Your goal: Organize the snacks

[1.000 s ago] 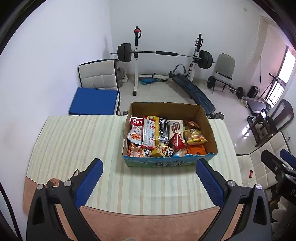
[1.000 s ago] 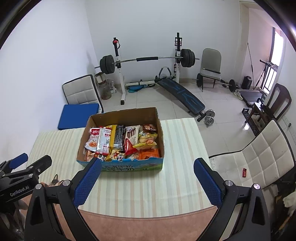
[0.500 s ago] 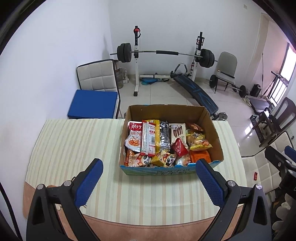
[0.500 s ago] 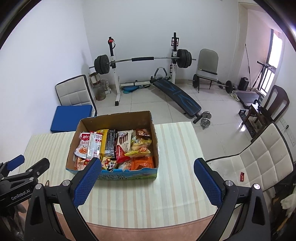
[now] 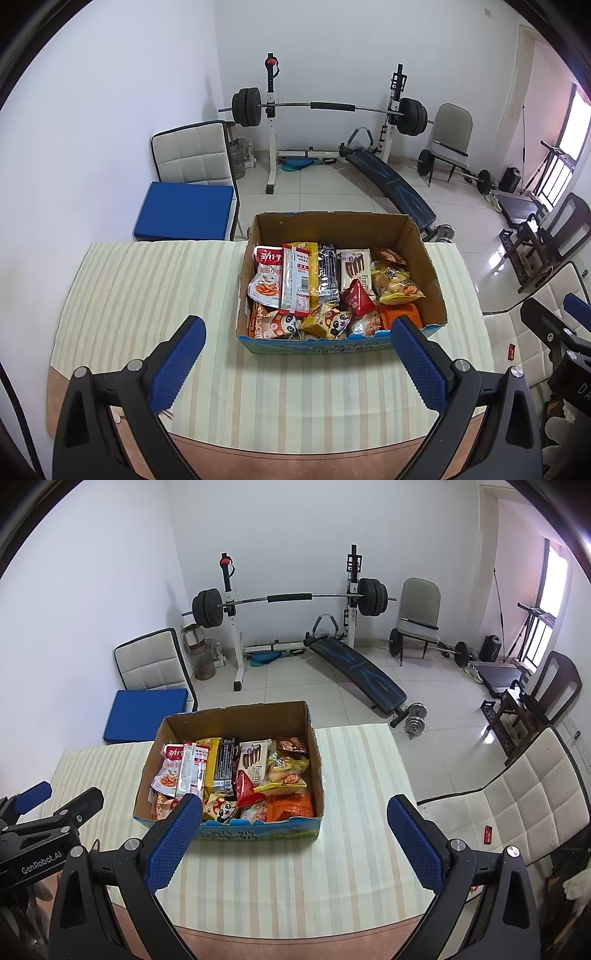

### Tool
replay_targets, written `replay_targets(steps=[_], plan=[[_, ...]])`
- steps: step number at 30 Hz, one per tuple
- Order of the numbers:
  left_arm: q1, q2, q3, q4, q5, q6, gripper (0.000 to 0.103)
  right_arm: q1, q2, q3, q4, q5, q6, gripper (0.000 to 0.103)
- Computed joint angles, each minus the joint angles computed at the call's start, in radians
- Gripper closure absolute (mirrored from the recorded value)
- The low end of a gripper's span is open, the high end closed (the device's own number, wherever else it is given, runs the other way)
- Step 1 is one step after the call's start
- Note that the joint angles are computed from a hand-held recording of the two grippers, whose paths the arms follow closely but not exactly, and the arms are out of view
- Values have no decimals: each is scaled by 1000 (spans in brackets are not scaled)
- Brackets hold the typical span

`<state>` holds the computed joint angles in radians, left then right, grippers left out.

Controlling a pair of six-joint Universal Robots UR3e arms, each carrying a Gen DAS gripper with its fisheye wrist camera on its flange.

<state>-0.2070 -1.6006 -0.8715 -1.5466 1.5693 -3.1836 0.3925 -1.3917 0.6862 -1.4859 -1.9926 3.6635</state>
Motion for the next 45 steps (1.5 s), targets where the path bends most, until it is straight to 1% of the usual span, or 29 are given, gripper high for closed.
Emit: replay_targets(steps=[20,27,34,45], plan=[[-1,3,-5,2,-2,7,0,15,29,-33,7,-7,-1,1],[8,8,1,0,-20,27,0,21,37,-49,12,-12,5,1],[6,3,22,-14,-17,33,0,22,45,-63,21,-13,6,1],[-2,8,21,-25,-25,27,0,39,32,-52,46,-30,47,1]])
